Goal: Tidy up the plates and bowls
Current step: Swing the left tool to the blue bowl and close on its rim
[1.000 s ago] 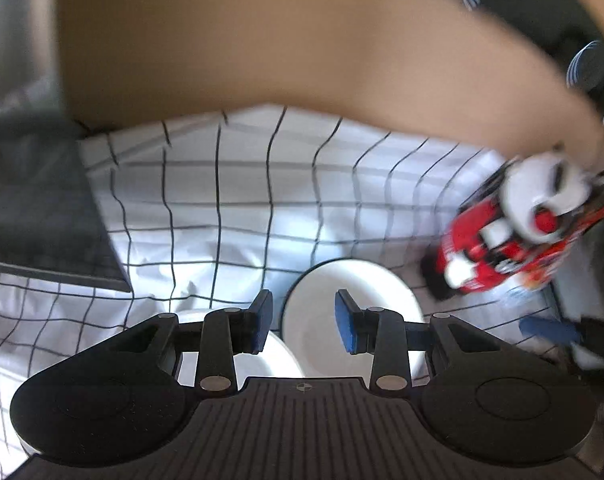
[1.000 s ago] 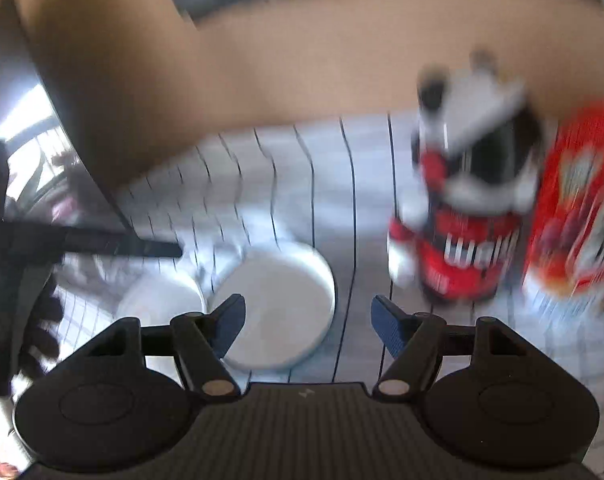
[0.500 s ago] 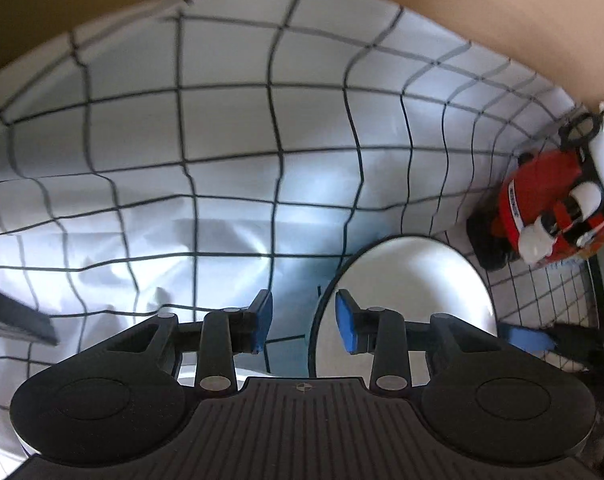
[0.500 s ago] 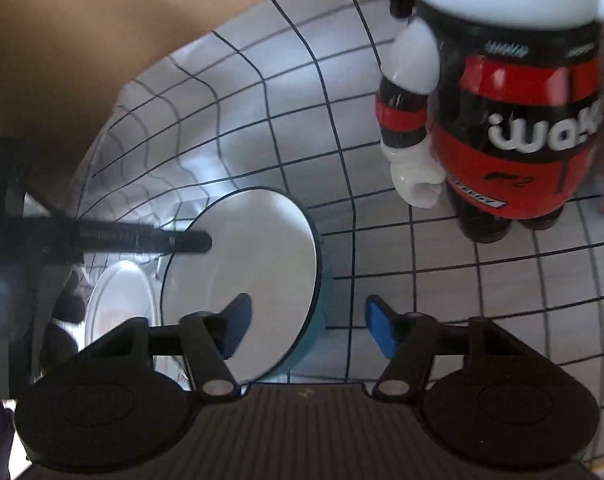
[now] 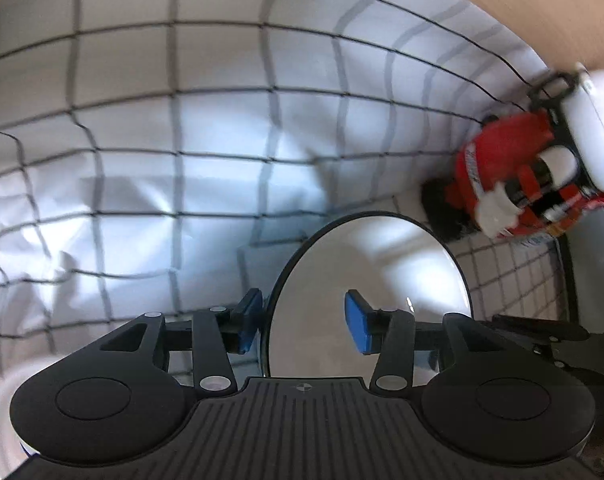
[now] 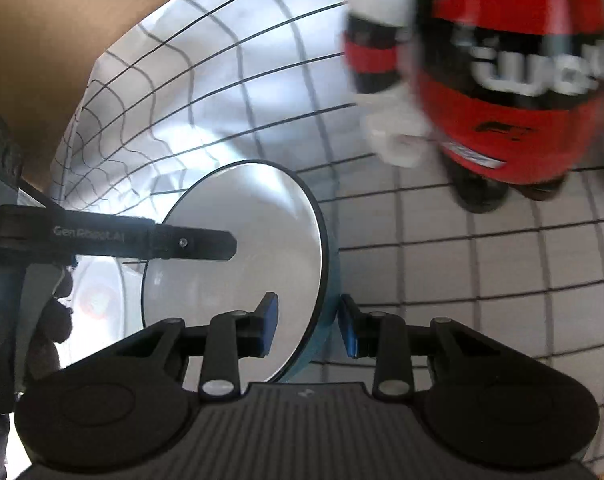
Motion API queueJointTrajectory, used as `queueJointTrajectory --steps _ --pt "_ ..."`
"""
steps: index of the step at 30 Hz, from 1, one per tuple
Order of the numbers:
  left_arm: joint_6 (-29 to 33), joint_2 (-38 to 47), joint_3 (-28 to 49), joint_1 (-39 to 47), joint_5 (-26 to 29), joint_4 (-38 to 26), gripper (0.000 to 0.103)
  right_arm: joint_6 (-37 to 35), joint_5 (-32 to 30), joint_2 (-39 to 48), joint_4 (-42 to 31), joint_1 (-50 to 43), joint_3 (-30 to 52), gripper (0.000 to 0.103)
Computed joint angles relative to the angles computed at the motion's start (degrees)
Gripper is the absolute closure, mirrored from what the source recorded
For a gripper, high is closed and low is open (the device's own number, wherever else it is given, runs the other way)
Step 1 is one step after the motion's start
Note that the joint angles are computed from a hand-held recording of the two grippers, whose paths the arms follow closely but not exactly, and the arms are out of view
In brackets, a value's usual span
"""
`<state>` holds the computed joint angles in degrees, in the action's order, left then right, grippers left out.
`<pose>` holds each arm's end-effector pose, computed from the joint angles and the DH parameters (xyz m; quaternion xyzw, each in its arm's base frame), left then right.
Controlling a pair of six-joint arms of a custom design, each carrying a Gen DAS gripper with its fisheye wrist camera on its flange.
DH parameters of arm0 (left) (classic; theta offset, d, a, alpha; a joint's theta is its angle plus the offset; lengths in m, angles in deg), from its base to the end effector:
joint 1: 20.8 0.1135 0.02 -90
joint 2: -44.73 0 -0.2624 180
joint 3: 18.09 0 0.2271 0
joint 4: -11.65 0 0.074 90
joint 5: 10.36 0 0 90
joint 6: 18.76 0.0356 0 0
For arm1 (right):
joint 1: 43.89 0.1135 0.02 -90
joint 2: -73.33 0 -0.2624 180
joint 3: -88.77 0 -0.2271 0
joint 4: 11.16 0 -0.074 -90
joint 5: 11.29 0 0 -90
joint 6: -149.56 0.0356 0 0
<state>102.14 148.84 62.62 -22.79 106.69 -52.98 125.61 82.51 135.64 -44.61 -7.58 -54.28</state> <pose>0.2953 -0.0265 0.1721 0.2791 0.9312 -0.2223 0.0746 0.1303 0.0928 0.1549 0.2557 0.9281 0.1893 0.1933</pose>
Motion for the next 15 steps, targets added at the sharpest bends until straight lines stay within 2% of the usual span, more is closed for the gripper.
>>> queueJointTrajectory --steps 5,8,11,15 --pt "-2.7 -2.4 -4.2 -3.3 2.0 1.1 0.054 1.7 1.4 -11.0 -7.7 -1.1 -3.5 0.071" --pt "-4.1 -3.9 -6.4 -5.2 0.8 3.4 0.054 1.0 -0.3 -14.8 -9.7 -2.7 -4.6 0.071" --pt "-4.7 -3.8 -7.6 -6.6 -1.5 4.3 0.058 0.3 -2.0 -12.8 -8.9 -3.3 -4.7 0.07" --pt "-6.2 -2.8 -10.1 -8.2 -3.7 6.9 0.06 0.4 -3.3 -6.1 -4.1 -4.0 -5.1 0.07"
